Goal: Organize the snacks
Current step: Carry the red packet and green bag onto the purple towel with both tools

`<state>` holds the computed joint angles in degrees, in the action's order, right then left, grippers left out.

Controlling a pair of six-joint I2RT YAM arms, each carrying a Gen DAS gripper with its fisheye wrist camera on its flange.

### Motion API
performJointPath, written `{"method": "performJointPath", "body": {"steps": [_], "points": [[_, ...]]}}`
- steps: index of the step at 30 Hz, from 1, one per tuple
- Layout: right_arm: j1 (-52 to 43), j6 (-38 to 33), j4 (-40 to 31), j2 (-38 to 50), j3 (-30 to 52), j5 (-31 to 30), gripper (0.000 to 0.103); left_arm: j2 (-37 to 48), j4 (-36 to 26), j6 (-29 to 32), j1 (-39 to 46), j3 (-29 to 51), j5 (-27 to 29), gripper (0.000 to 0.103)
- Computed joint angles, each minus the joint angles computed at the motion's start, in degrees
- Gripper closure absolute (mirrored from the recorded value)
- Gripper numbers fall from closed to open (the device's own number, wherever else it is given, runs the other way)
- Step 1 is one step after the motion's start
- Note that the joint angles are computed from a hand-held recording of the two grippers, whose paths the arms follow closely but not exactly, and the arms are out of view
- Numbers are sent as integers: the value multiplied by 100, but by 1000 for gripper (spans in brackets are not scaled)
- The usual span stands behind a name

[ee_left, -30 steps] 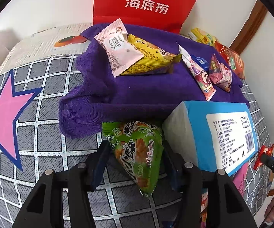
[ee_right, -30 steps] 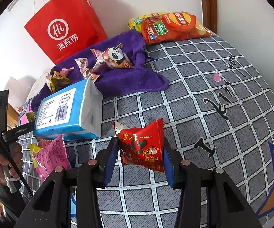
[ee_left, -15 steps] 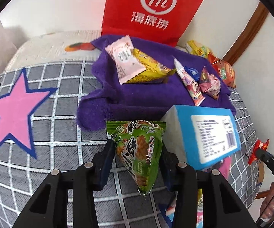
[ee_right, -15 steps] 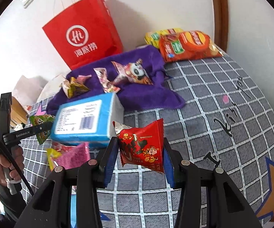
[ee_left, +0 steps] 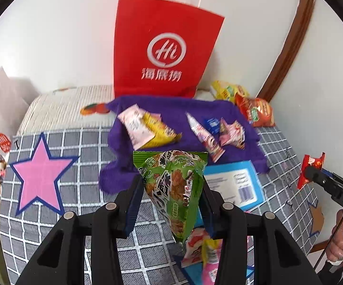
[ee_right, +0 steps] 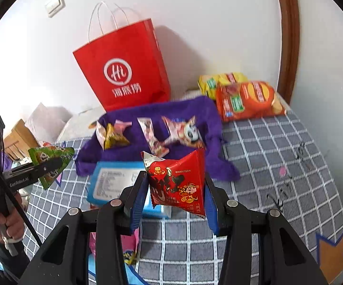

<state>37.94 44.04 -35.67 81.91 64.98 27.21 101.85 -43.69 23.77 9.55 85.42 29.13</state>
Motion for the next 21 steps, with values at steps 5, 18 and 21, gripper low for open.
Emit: {"method": "performJointPath", "body": {"steps": [5,18,21], "points": [[-201,-179,-187,34,382,-3,59,-49,-168,-113,-125,250,48,61],[-864,-699,-13,659,1436,-659,59,270,-92,-523,-290,900,142,61],[-912,-887,38,1023,1852,-717,59,459,-87,-664,-309,1197,77,61]]}}
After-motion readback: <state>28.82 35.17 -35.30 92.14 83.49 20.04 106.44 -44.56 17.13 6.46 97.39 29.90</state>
